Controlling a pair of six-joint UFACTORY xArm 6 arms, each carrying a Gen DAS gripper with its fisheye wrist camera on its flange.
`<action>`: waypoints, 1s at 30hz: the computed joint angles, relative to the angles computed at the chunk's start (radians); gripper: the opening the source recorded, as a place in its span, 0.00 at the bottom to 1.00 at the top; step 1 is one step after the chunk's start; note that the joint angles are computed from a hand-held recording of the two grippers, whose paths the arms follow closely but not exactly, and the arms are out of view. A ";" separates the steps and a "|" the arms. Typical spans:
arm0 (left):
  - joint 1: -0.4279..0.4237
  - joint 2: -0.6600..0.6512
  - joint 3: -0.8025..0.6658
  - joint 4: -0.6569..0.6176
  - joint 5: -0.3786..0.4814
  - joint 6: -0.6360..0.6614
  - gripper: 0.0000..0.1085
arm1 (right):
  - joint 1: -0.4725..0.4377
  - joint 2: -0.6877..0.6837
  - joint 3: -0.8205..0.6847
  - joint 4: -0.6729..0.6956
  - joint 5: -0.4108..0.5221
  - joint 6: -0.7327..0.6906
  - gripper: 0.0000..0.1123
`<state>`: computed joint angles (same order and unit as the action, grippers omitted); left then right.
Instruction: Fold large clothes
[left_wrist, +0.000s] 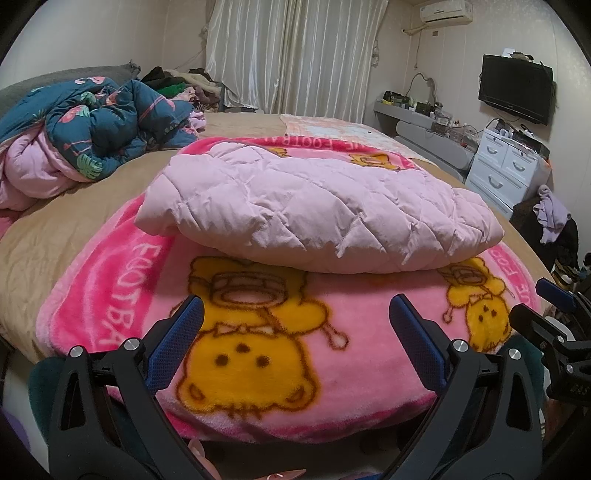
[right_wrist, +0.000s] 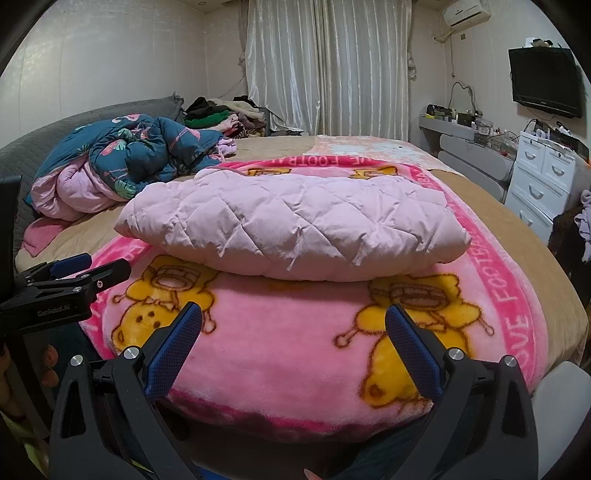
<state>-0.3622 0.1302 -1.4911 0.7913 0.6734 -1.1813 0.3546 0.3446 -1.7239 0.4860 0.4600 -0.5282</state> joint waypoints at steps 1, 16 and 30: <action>0.000 -0.001 0.000 0.002 0.003 0.002 0.86 | -0.001 -0.001 0.001 0.003 0.001 -0.003 0.88; -0.006 -0.003 -0.003 0.005 0.013 0.012 0.86 | -0.001 -0.003 0.003 0.002 0.000 -0.003 0.88; -0.006 -0.004 -0.008 0.007 0.020 0.020 0.86 | -0.002 -0.002 0.000 -0.004 -0.001 0.003 0.88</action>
<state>-0.3680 0.1265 -1.4988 0.7985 0.6930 -1.1611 0.3525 0.3423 -1.7243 0.4818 0.4591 -0.5250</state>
